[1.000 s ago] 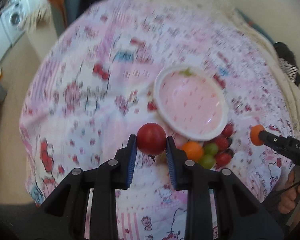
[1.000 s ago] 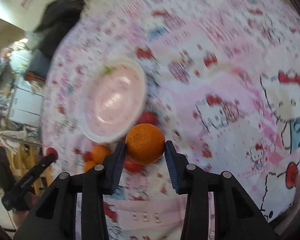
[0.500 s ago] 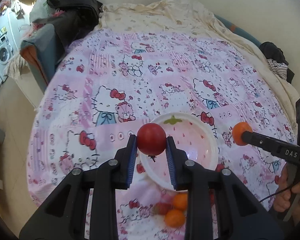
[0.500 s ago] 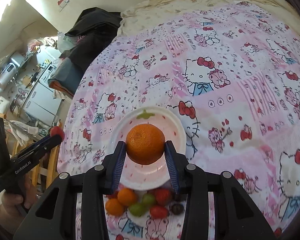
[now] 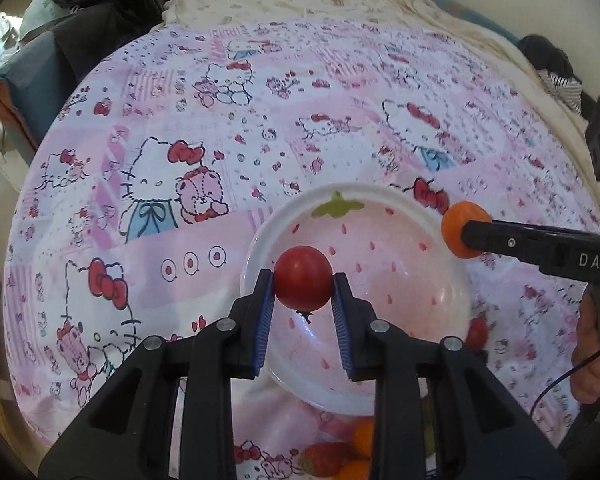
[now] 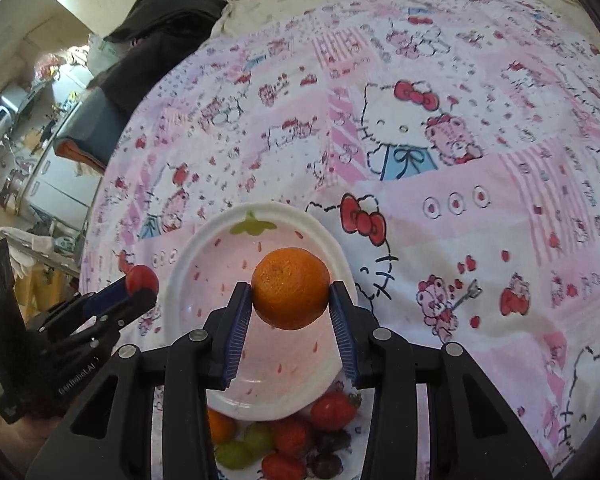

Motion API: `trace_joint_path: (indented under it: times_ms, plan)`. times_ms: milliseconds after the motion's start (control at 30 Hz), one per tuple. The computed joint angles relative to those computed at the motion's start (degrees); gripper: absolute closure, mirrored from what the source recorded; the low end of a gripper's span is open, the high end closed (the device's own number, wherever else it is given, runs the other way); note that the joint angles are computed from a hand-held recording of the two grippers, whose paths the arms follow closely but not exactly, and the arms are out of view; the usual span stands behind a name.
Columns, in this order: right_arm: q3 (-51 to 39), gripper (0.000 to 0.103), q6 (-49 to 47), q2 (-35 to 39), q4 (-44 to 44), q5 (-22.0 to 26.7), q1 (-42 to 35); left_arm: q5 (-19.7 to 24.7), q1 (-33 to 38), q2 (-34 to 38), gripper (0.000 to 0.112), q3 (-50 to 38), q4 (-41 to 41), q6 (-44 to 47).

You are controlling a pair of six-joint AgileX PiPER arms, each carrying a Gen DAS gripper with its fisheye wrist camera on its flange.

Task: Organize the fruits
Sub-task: 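Carry tomato and orange over the plate and open both tools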

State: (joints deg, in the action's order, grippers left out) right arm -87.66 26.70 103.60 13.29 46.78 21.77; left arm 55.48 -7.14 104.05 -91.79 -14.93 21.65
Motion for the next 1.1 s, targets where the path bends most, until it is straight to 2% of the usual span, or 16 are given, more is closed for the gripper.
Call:
trace_joint_path:
  times_ms: [333,700,733,800,833,900,933,1000,1100]
  plan:
    - [-3.79,0.061,0.26,6.07,-1.23,2.80,0.00,0.71,-0.74,6.14,0.086,-3.38,2.39,-0.46]
    - [-2.46,0.059,-1.34,6.30,1.84,1.52,-0.59,1.58,-0.45,7.35,0.084,-4.46,2.44,-1.91]
    - [-2.08,0.059,-2.32,6.15,3.10,1.04,-0.82,1.92,-0.59,7.50,0.082,-4.79,2.56,-1.79]
    - [-2.03,0.058,-3.36,6.12,4.32,0.71,-0.89,1.22,-0.88,6.84,0.064,-4.25,2.80,-1.57]
    - [-2.04,0.055,-3.53,6.06,4.52,0.59,-0.86,0.45,-0.93,6.33,0.060,-3.74,2.82,-1.52]
    - [-1.64,0.044,-3.88,5.56,5.30,-0.21,-0.93,-0.84,-0.96,5.27,0.044,-2.79,2.59,-1.06]
    - [-1.45,0.041,-4.29,5.32,5.92,-0.61,-1.06,-0.87,-0.95,5.14,0.041,-2.92,2.53,-0.88]
    - [-1.05,0.028,-4.24,4.44,5.70,-1.61,-1.10,-1.95,-0.78,4.18,0.040,-2.29,2.03,-0.33]
    - [-2.33,0.019,-2.55,3.85,2.73,-1.09,-0.73,-2.94,-0.40,3.41,0.040,-2.33,1.20,-0.36]
